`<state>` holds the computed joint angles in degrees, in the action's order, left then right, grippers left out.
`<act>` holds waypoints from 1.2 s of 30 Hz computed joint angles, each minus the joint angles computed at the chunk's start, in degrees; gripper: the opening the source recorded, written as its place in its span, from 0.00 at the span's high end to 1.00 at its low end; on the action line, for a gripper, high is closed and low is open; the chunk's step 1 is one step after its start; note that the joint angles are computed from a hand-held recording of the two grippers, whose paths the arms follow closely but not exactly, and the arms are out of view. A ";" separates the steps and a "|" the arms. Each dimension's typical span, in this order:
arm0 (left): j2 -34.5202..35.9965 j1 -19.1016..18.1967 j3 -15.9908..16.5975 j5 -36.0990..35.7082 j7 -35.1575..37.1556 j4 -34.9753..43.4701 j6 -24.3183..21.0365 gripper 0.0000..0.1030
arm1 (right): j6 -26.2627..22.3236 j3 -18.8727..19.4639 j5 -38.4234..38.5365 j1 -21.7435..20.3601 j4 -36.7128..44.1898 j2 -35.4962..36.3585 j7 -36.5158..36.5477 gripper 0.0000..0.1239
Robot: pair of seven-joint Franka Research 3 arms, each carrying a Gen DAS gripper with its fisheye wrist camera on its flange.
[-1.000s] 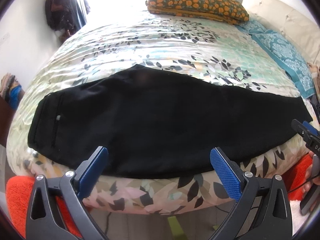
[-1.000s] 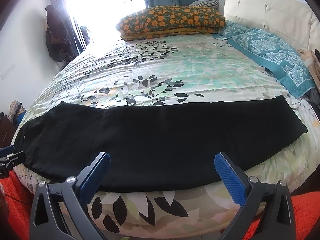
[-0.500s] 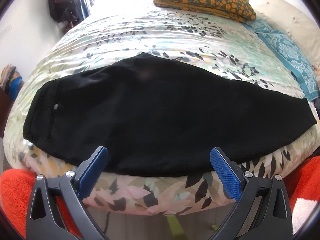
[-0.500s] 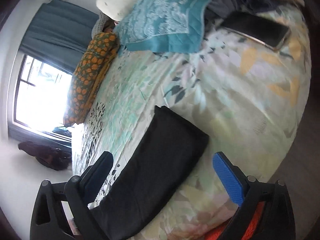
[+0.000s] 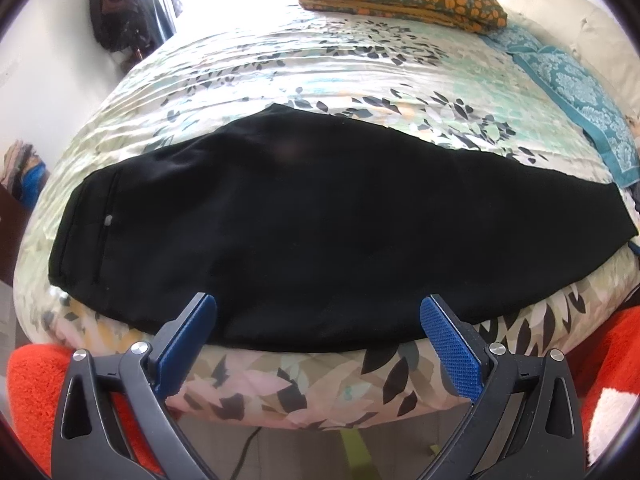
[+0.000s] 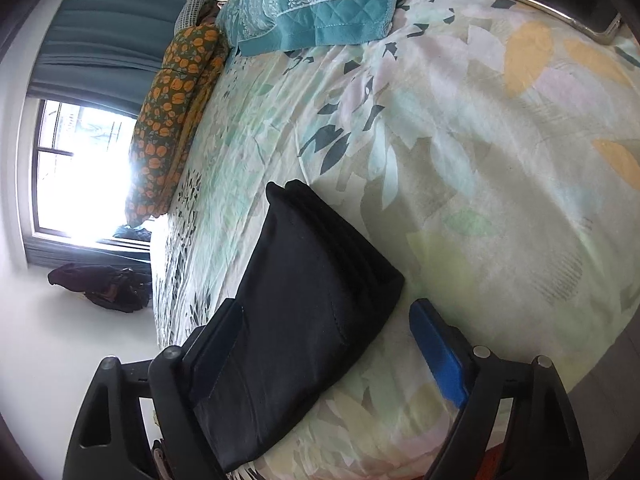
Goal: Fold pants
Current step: 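Grasp the leg ends with the right tool and lift them toward the waistband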
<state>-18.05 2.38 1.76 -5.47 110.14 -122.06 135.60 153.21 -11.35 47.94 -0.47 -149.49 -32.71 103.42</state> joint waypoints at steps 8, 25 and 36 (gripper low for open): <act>0.47 0.18 -0.54 0.99 -0.97 0.07 -0.59 0.01 | 4.03 -1.16 5.38 1.41 -2.01 -0.17 -2.86 0.51; 2.55 -10.62 -2.41 -14.85 18.50 -0.35 -1.18 0.01 | 1.73 2.48 -6.95 -3.23 -2.68 -3.66 6.51 0.83; 3.39 -7.77 -4.27 -10.68 13.58 -0.94 -4.52 0.02 | -7.49 -1.73 -6.35 -0.90 4.53 4.18 -3.09 0.45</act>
